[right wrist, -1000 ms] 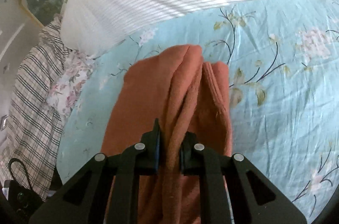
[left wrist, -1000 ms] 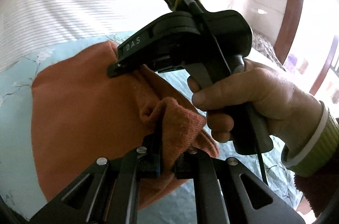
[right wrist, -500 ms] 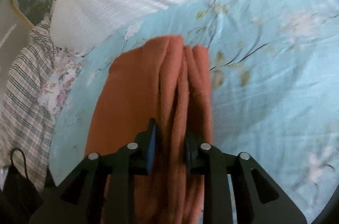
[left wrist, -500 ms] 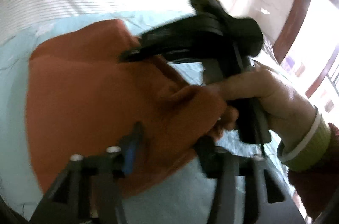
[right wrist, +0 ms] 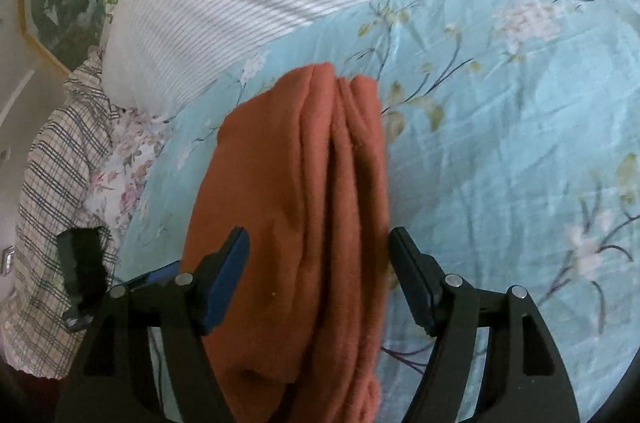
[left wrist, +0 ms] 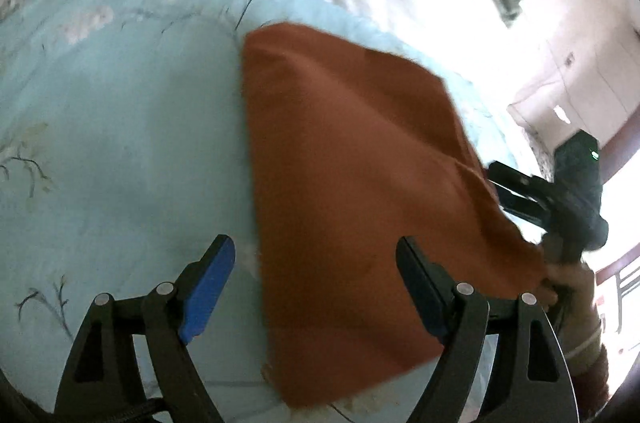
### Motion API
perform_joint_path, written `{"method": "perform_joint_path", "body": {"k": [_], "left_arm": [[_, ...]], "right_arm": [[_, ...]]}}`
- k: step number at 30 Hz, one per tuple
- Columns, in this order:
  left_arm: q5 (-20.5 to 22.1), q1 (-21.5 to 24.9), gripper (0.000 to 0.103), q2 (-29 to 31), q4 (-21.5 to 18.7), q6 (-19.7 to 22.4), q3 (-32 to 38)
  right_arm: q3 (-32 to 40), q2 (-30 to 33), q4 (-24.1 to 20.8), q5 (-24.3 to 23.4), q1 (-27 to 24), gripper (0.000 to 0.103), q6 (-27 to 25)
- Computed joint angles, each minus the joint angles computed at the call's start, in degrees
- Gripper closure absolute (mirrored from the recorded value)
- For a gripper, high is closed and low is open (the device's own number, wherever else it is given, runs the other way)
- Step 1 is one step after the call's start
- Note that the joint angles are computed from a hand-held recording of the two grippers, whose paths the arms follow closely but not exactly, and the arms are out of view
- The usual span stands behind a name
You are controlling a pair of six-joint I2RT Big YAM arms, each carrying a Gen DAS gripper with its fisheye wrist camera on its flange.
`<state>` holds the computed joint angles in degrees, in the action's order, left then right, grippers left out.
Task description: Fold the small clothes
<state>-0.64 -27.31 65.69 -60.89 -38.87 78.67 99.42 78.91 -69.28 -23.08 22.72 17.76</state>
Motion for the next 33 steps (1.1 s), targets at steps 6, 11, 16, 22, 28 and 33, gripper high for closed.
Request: {"method": "perform_joint_path", "body": {"k": [6, 11, 16, 22, 28, 33], "left_arm": [[5.9, 3.8, 0.019, 4.9, 2.9, 0.4, 1.0], [9.9, 4.8, 0.032, 8.2, 6.0, 2.0, 2.0], [8.6, 3.2, 0.076, 5.8, 7.6, 4.2, 1.0], [5.9, 3.0, 0.077, -5.2, 4.2, 6.2, -2.3], [4.5, 8.4, 0.077, -17.6, -7.9, 8.5, -4.7], [5.9, 15.6, 0.077, -23.1, -13.9, 10.5, -6.6]], "right_arm": [[1.2, 2.7, -1.9, -1.2, 0.0, 0.030, 0.0], [1.5, 4.3, -3.0, -4.1, 0.3, 0.069, 0.7], [0.1, 1.6, 0.4, -3.8, 2.9, 0.077, 4.6], [-4.4, -1.6, 8.5, -6.2, 12.2, 0.078, 11.0], [-5.4, 1.8, 15.4, -7.1, 21.7, 0.078, 16.3], [-3.2, 5.4, 15.2, -5.4, 25.8, 0.078, 16.9]]}}
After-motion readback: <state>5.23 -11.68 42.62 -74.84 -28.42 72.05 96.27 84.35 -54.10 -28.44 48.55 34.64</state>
